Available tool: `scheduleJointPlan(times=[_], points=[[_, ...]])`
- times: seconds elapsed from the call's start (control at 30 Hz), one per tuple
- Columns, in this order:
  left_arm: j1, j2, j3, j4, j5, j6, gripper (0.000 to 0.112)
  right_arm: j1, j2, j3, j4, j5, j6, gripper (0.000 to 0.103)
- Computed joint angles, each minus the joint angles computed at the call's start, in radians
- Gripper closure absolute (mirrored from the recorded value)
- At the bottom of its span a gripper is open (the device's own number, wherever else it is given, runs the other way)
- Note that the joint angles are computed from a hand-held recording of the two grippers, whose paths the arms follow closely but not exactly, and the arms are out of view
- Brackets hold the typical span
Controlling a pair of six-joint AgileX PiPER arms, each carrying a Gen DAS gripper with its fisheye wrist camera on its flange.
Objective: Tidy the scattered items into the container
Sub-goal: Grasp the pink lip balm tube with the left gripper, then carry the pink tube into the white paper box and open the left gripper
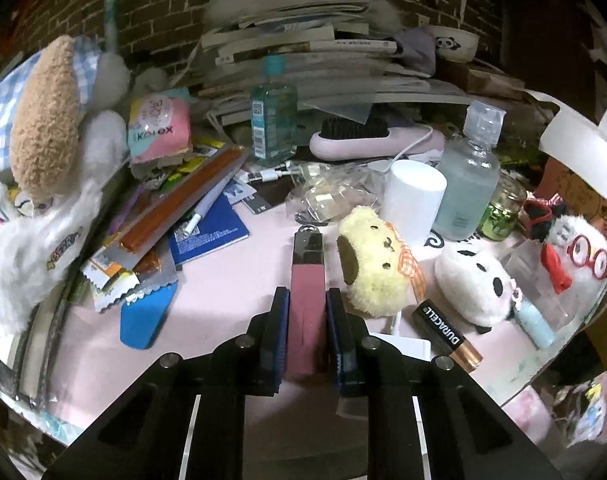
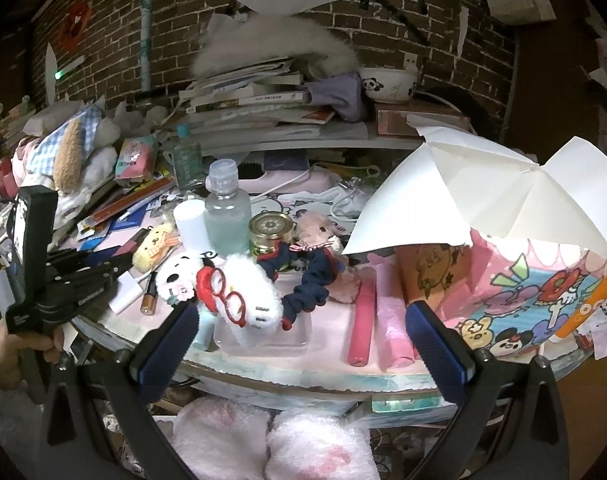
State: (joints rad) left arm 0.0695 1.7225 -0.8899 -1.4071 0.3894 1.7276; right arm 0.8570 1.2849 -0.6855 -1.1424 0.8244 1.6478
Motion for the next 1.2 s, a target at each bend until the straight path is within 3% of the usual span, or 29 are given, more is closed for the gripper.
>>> scheduleJointPlan(times=[0.2, 0.33, 0.5, 0.83, 1.2], points=[[-0.013, -0.033, 0.005, 0.06, -0.002, -0.06, 0.1, -0.005, -0.015, 0.032, -0.05, -0.053, 0.03, 0.0], [-0.031, -0.082, 0.003, 0.118, -0.016, -0.122, 0.1, -0.043, -0.024, 0.072, -0.115, -0.164, 0.075, 0.0], [-0.057, -0.149, -0.025, 0.227, 0.021, -0.245, 0.1, -0.073, 0.008, 0.077, -0.149, -0.23, 0.095, 0.0], [-0.229, -0.246, -0.186, 0.377, 0.187, -0.414, 0.1, -0.1, -0.05, 0.129, -0.268, -0.266, 0.238, 0.0], [-0.608, -0.012, -0.745, 0.8, 0.517, -0.799, 0.1, -0.123, -0.107, 0.158, -0.265, -0.299, 0.207, 0.0]])
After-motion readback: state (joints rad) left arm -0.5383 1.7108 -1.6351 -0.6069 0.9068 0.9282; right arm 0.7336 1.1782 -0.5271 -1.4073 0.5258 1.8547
